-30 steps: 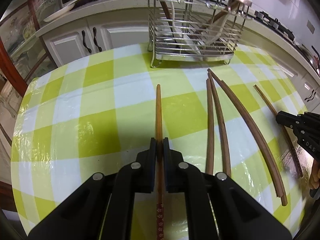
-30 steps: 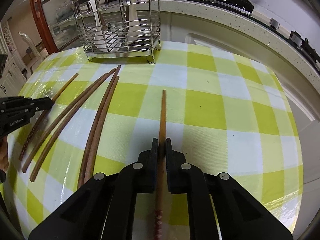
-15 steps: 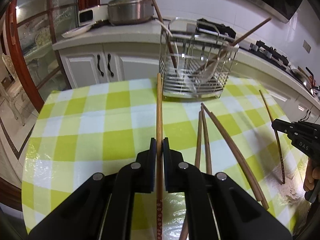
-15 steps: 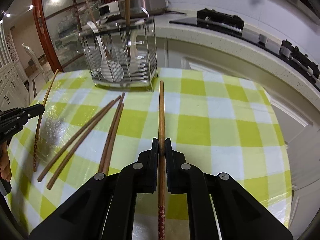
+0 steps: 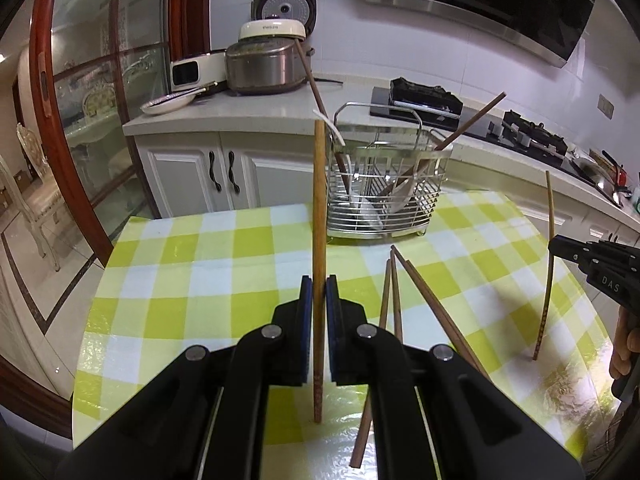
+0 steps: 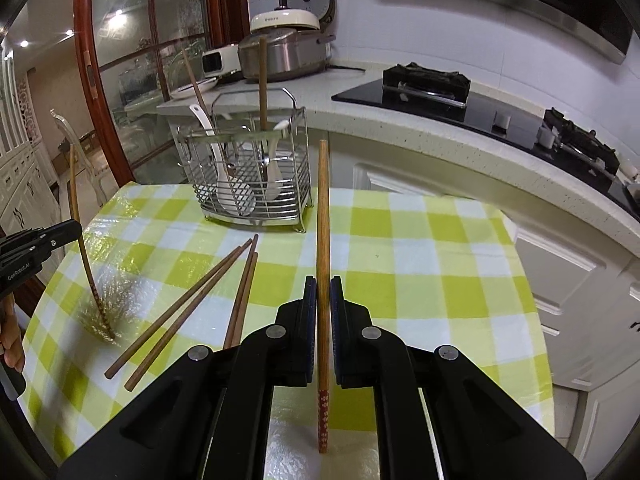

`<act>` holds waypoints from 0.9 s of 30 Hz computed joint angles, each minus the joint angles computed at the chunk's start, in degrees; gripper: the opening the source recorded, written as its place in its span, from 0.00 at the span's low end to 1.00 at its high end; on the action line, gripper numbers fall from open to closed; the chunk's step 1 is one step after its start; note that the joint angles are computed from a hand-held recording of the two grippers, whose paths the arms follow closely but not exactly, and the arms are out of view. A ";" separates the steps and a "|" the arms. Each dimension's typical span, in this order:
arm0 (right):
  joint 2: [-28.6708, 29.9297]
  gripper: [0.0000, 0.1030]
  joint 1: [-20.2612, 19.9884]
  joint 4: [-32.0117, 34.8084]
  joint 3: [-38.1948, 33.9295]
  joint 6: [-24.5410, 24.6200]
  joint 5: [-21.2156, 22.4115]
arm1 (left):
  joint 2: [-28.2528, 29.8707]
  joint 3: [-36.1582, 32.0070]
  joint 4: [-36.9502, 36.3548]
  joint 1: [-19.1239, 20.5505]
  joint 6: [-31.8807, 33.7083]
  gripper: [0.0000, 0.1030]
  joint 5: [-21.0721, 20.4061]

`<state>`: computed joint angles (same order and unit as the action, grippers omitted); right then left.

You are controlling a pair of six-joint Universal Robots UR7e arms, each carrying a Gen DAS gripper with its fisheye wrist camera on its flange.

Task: Organize utensils
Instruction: 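Lift both held chopsticks up and carry them over the wire rack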

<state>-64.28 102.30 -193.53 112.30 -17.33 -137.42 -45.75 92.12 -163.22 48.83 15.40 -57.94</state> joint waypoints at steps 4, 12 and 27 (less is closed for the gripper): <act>-0.38 0.08 0.76 -1.00 0.57 -0.35 -0.46 | -0.95 1.02 -0.75 -0.45 0.08 0.07 -0.05; -1.41 0.08 1.79 -3.77 2.20 -1.07 -0.91 | -1.93 2.57 -1.64 -1.10 0.02 0.07 -0.31; -1.78 0.07 2.53 -7.57 1.11 -3.00 0.07 | -1.14 1.24 -4.15 -2.27 -1.18 0.07 -2.52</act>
